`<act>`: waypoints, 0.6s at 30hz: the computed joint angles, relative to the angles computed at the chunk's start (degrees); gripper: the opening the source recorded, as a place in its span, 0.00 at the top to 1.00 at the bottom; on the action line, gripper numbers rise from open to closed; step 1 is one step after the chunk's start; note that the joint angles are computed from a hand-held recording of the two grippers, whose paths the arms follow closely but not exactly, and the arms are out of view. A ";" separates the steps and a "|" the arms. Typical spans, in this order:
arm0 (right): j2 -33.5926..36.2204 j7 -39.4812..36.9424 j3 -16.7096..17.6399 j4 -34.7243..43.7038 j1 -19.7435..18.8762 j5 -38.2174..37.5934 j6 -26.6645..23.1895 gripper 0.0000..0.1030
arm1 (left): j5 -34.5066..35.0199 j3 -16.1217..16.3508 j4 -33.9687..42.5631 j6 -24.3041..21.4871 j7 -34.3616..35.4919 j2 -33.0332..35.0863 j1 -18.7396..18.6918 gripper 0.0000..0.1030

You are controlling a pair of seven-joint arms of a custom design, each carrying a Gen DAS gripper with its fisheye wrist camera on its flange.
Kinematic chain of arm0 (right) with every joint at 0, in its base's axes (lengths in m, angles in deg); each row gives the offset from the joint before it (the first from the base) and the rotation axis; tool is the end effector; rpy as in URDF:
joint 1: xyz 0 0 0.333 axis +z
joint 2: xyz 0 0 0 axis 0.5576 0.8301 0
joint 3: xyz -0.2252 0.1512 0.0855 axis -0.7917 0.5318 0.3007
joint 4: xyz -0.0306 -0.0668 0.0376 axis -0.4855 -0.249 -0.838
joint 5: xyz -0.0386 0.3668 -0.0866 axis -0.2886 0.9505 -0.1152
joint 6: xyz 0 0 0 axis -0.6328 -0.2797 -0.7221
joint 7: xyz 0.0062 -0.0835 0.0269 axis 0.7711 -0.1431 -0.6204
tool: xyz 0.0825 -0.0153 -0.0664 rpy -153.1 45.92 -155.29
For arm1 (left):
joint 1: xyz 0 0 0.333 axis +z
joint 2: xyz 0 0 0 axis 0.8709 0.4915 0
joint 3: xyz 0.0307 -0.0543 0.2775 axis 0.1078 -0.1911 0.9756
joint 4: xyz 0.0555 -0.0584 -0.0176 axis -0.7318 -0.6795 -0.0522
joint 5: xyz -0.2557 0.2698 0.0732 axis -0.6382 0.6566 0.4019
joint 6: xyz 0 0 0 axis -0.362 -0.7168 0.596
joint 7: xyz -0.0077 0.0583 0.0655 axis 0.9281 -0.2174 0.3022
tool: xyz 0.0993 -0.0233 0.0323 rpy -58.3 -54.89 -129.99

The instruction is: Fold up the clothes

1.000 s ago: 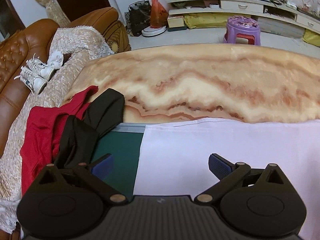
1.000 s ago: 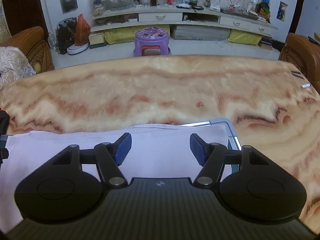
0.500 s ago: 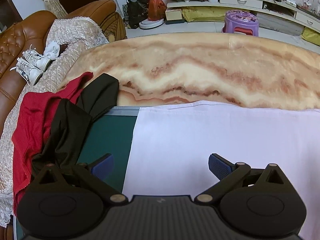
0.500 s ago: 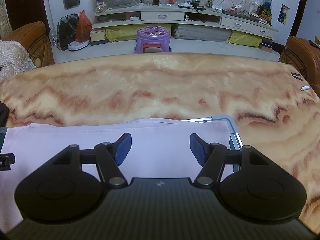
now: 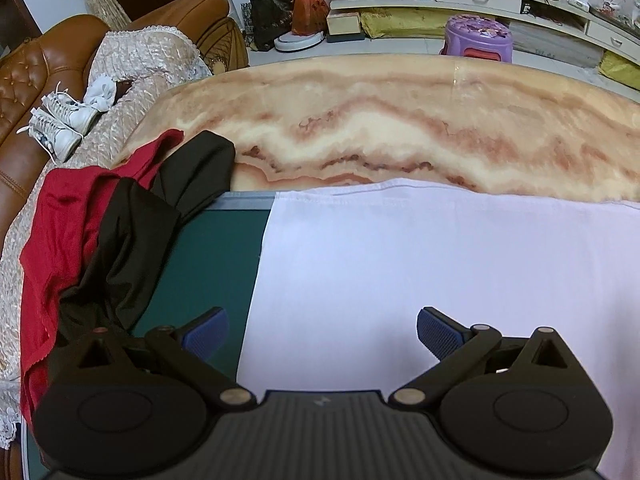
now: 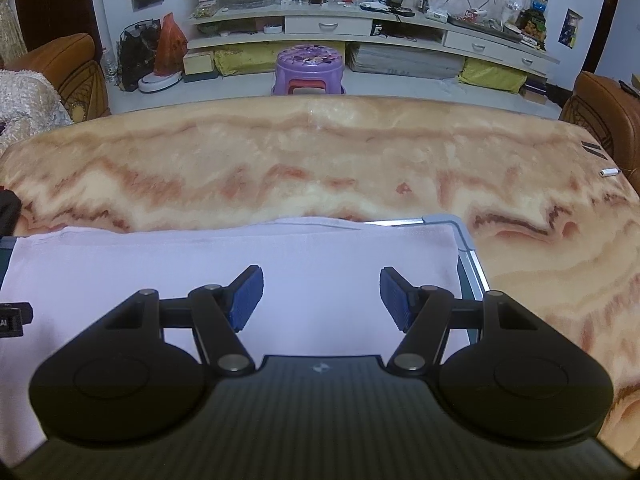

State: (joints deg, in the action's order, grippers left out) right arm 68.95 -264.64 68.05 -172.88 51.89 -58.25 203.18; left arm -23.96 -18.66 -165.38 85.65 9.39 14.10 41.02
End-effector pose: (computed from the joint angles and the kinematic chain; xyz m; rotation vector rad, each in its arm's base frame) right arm 0.4822 0.1999 0.3953 -1.1474 2.4952 -0.8787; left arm 0.6401 -0.2778 0.4173 -1.4665 2.2729 -0.3603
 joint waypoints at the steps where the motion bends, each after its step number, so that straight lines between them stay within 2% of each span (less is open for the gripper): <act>1: -0.17 -0.05 0.07 -0.16 0.09 0.17 -0.03 0.29 | 0.00 -0.02 -0.58 0.18 0.02 -0.38 0.04 0.00; 11: -1.97 0.10 1.39 -1.20 1.32 1.40 -1.76 0.29 | -0.16 -0.68 -6.12 1.32 0.07 -4.56 1.00 0.00; 16: -1.95 -0.13 2.59 -0.18 2.66 1.36 -6.28 0.29 | -0.56 -1.37 -9.90 2.11 0.23 -7.60 1.78 0.00; 18: -2.55 0.12 2.62 -0.65 3.05 1.82 -6.24 0.29 | -0.67 -1.68 -11.69 2.59 0.39 -9.00 2.16 0.00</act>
State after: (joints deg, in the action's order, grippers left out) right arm 66.40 -264.52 70.67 -173.53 54.94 -56.43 196.95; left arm -24.64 -20.34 -177.07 88.24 9.77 5.09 43.18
